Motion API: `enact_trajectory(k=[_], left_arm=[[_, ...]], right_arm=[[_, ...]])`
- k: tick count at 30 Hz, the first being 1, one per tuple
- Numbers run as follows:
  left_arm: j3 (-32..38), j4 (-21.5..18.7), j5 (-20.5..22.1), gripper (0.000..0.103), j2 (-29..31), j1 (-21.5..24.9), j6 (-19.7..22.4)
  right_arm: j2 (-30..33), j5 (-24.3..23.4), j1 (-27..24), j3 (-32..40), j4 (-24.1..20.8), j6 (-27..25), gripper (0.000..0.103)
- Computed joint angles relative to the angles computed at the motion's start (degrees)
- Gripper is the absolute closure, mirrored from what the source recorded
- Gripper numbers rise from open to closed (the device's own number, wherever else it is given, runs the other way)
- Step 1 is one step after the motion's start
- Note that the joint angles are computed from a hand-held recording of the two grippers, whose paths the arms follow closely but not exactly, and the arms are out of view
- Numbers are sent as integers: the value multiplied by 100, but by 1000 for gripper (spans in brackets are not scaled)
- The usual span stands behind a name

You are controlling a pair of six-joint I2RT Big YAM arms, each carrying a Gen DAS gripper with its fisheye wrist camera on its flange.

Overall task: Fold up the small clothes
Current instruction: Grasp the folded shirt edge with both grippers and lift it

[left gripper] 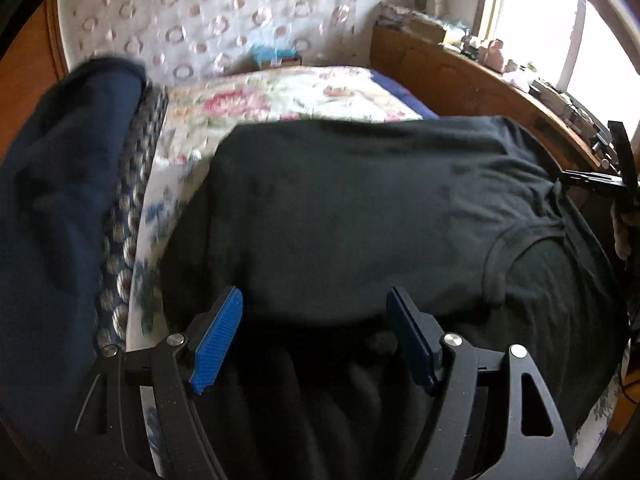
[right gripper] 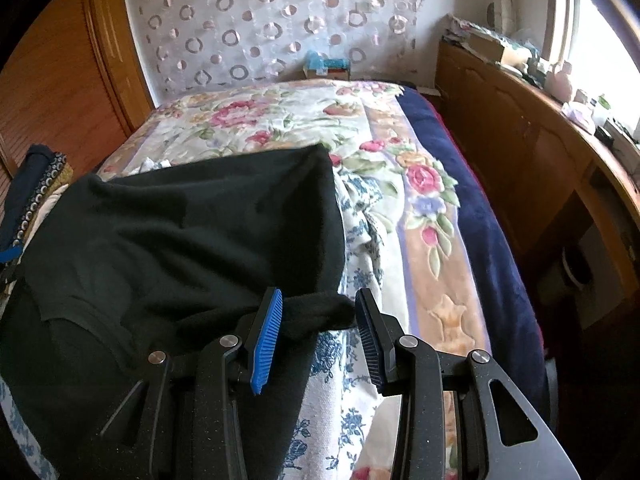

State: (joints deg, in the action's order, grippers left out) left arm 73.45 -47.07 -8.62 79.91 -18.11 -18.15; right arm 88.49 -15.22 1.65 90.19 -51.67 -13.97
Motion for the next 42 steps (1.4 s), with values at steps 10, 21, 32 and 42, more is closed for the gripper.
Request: enact_trajectory(k=[10, 21, 32, 42], left_arm=[[-362, 107, 128, 28, -186, 46, -437], [-308, 375, 393, 28, -133, 140, -826], [-144, 363, -90, 78, 39, 143, -827], [-237, 590, -162, 96, -181, 45, -534]], right_arm=[[222, -233, 73, 411, -525, -387, 91], [-205, -802, -34, 31, 89, -287, 95], [-535, -1155, -114, -535, 661, -218, 95], [-598, -1194, -141, -738, 871, -186, 96]])
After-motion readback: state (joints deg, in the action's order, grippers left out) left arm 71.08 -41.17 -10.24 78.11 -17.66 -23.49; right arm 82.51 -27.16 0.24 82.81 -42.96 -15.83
